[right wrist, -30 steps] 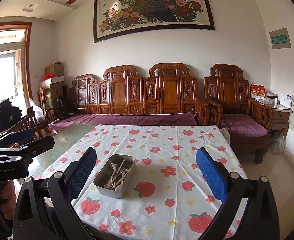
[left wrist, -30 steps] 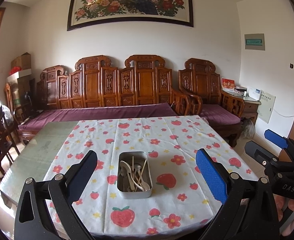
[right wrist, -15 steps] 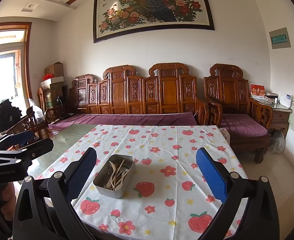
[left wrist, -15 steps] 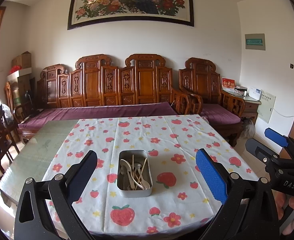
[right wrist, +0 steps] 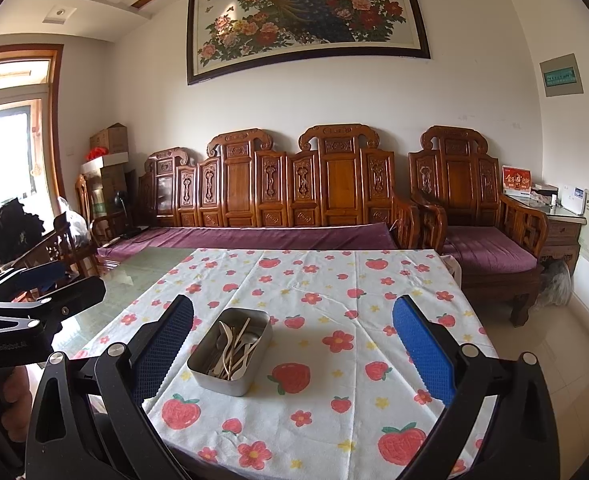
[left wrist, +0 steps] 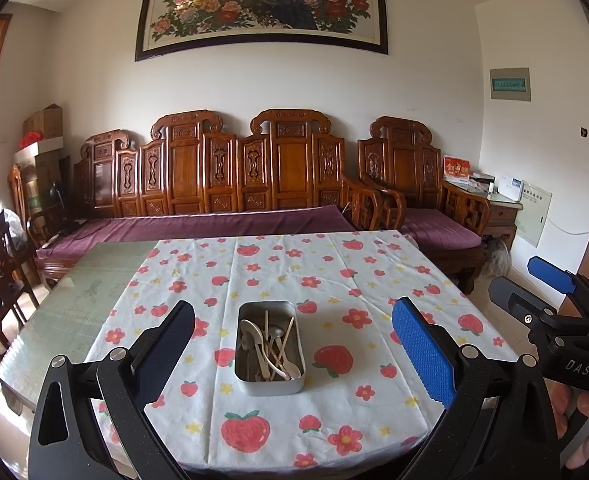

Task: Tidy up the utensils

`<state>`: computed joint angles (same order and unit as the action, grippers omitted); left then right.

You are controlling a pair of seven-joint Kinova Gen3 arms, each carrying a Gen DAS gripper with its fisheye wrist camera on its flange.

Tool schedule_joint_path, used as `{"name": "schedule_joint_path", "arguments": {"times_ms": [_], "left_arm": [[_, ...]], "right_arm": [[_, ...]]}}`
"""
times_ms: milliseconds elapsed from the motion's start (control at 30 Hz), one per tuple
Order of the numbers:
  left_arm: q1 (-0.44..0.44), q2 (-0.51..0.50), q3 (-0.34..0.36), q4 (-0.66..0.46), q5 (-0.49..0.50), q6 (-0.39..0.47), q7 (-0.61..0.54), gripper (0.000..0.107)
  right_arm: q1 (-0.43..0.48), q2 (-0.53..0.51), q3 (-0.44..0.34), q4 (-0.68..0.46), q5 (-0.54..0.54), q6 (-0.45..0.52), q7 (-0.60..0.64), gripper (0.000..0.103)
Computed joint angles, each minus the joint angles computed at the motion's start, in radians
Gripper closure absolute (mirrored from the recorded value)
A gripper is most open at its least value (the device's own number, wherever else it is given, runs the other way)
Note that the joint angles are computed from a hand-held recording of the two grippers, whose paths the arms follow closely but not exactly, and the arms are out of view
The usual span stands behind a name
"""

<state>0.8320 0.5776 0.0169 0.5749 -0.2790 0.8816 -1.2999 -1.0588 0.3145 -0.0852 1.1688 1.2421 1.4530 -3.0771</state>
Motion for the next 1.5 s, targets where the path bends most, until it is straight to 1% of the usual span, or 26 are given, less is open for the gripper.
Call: {"name": "schedule_joint_path", "arguments": {"times_ms": [1500], "left_arm": [[0.008, 0.005, -0.008, -0.021, -0.003, 0.009, 0.006, 0.012]], "right_arm": [[-0.004, 0.006, 0.003, -0.001, -0.001, -0.003, -0.007, 0.003]]}}
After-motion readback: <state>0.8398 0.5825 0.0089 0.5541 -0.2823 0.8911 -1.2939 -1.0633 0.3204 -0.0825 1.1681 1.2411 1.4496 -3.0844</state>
